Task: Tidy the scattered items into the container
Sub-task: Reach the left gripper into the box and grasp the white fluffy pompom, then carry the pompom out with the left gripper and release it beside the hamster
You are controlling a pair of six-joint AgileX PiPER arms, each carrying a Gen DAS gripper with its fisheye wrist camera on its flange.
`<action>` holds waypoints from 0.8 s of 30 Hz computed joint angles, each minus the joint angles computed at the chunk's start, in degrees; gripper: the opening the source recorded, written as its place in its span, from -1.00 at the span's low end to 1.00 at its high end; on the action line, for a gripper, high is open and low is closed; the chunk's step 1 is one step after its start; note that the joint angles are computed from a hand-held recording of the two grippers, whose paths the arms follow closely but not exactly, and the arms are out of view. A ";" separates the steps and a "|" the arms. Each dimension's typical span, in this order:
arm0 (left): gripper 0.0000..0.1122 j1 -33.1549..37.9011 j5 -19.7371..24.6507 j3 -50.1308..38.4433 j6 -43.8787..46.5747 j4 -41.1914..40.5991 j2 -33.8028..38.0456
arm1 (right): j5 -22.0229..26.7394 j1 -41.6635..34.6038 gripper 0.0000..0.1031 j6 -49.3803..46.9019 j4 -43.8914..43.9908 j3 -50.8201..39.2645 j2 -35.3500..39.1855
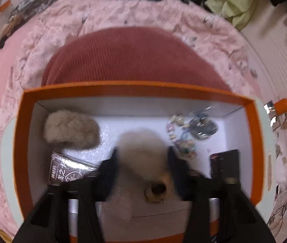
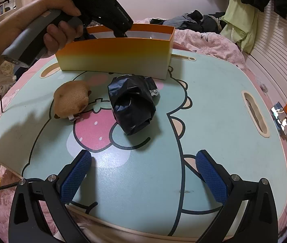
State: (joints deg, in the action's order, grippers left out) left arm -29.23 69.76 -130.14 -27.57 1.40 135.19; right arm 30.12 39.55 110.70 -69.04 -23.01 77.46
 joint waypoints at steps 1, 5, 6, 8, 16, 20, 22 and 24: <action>-0.35 -0.03 -0.78 0.54 0.28 0.27 -0.28 | -0.03 -0.02 0.99 0.05 -0.07 0.01 0.02; -0.37 0.34 -4.22 4.76 1.91 -0.73 -3.01 | -0.08 -0.08 0.99 0.10 -0.16 0.00 0.05; -0.38 0.51 -5.81 6.90 2.60 -1.35 -4.69 | -0.10 -0.11 0.99 0.13 -0.20 0.01 0.08; -0.38 0.81 -9.62 11.59 3.82 -2.36 -8.79 | -0.07 -0.04 0.99 0.22 -0.23 0.04 0.08; -0.38 -0.94 -26.77 38.47 12.73 -8.40 -34.43 | -0.17 -0.25 0.99 0.53 -0.59 0.04 0.25; -0.37 -2.45 -33.71 54.21 18.10 -12.26 -44.37 | -0.25 -0.40 0.99 0.55 -0.68 0.09 0.24; -0.37 -3.28 -36.96 61.08 17.01 -10.90 -46.93 | -0.17 -0.32 0.99 0.69 -0.67 0.05 0.31; -0.37 -4.32 -40.19 67.00 12.43 -6.22 -48.34 | -0.01 -0.13 0.99 0.79 -0.55 0.03 0.35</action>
State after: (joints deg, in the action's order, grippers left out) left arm -33.55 29.57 -63.13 -15.14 -4.82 86.85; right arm 30.11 39.42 111.49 -69.58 -22.98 77.81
